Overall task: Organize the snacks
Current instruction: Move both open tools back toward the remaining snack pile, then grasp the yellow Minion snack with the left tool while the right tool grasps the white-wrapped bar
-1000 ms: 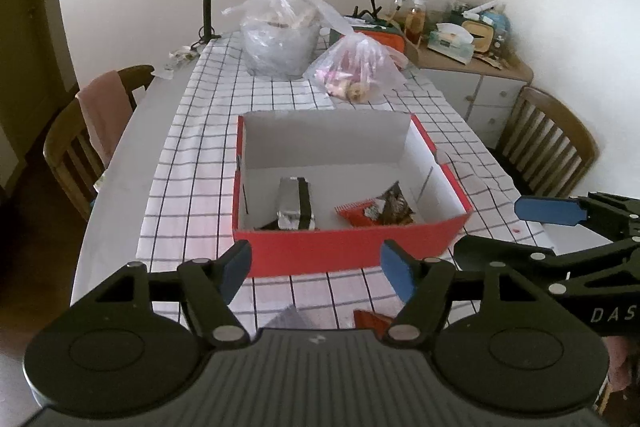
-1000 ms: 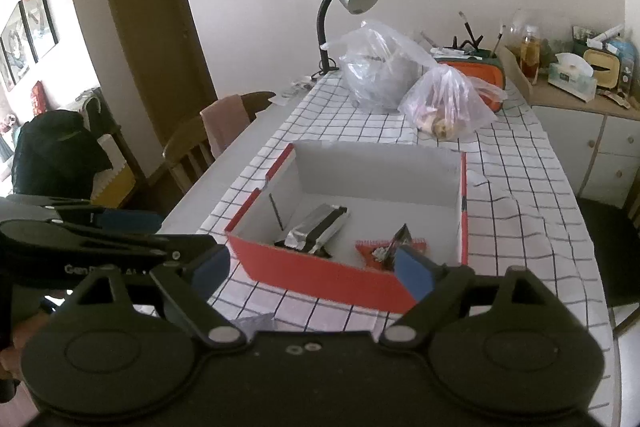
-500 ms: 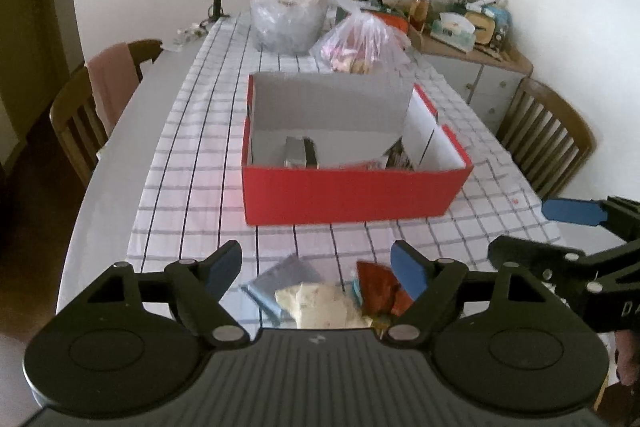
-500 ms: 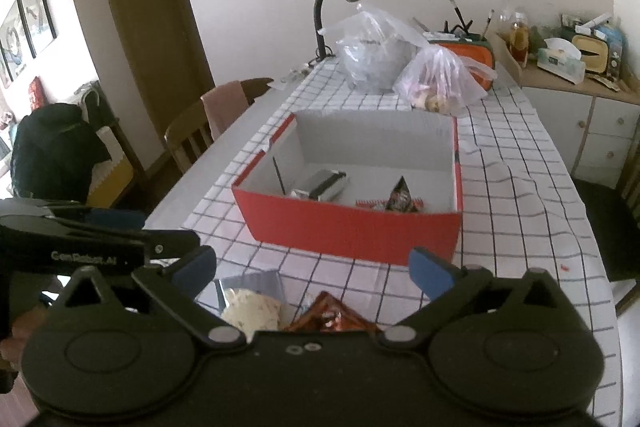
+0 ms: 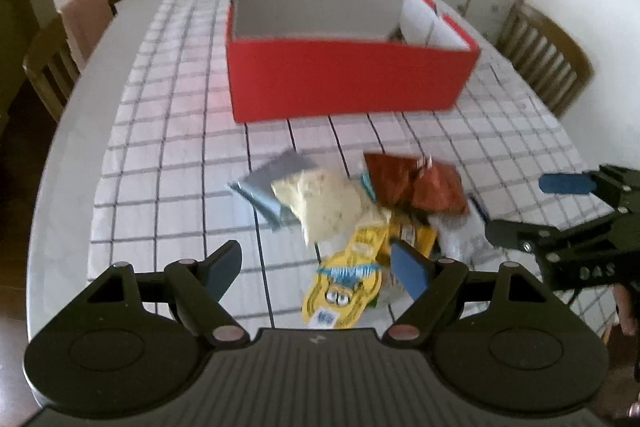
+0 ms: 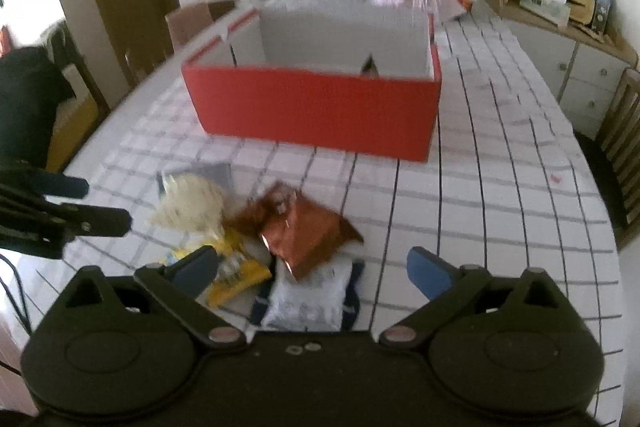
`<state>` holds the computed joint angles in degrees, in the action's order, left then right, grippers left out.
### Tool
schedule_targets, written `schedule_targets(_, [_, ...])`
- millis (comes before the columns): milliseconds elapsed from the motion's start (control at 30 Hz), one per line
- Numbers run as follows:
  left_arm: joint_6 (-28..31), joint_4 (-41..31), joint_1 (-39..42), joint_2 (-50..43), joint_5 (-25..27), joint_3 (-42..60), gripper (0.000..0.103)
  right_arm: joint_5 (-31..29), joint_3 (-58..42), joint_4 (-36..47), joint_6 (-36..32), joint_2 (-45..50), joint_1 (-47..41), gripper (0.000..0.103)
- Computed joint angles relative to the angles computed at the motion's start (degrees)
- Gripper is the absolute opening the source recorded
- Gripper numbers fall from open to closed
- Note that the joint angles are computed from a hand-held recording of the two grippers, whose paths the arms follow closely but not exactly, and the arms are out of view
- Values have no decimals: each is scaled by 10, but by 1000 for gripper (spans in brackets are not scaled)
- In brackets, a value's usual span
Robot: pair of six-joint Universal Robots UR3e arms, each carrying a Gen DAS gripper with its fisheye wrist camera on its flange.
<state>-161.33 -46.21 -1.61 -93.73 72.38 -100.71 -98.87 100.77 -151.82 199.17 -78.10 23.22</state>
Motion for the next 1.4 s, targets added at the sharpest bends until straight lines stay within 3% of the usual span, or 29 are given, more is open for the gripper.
schedule_targets(333, [70, -75, 8, -54, -24, 22, 82, 19, 14, 9, -8, 39, -9, 93])
schedule_targets(867, [63, -105, -13, -137, -21, 96, 80, 27, -30, 23, -29, 96, -14, 84])
schedule_targets(1000, [55, -93, -22, -138, -13, 94, 73, 27, -37, 19, -32, 104, -15, 83])
schedule_targets(1233, [40, -98, -28, -130, -17, 92, 49, 34, -23, 0, -29, 101, -19, 79])
schedule_targets(1400, [25, -106, -24, -125, -28, 92, 41, 36, -7, -11, -28, 92, -23, 74])
